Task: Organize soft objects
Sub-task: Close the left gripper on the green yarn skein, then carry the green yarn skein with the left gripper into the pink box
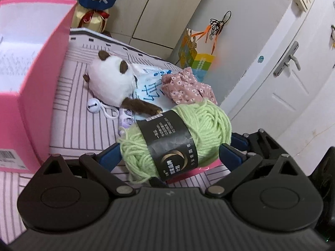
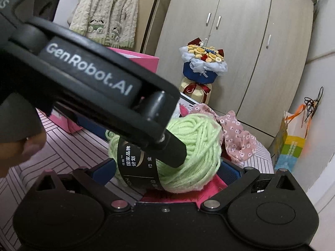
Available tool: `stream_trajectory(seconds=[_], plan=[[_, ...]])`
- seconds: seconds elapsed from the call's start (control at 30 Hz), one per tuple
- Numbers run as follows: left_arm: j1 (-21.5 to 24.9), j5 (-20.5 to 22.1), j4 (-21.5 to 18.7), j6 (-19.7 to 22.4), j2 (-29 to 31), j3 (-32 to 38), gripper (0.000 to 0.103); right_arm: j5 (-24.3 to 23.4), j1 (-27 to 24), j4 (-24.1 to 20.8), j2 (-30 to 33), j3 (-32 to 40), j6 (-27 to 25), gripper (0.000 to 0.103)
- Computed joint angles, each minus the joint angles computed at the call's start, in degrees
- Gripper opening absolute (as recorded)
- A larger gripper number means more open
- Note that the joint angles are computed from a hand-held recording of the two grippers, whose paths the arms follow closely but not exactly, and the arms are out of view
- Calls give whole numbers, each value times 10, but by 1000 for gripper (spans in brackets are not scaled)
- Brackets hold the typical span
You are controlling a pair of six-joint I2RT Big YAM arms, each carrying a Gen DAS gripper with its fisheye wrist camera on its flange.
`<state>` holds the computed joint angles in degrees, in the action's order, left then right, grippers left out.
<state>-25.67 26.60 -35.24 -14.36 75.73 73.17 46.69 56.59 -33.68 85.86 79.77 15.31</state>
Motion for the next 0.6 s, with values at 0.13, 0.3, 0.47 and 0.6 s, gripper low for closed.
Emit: stream_trajectory(seconds=[0.13,0.3,0.47,0.6], plan=[[-2,-5,4,3,-6,-5,88,6,5,12,0,-5,13,94],[-2,-2,6,15,-21,-12,88,17,18,7,6,3,33,90],[2,2,-16,32,-33,-11,88,25,30,-2,10,13,52,90],[12,14,-41,49,-48,-10,88,31,41,-16,12,26,58,89]])
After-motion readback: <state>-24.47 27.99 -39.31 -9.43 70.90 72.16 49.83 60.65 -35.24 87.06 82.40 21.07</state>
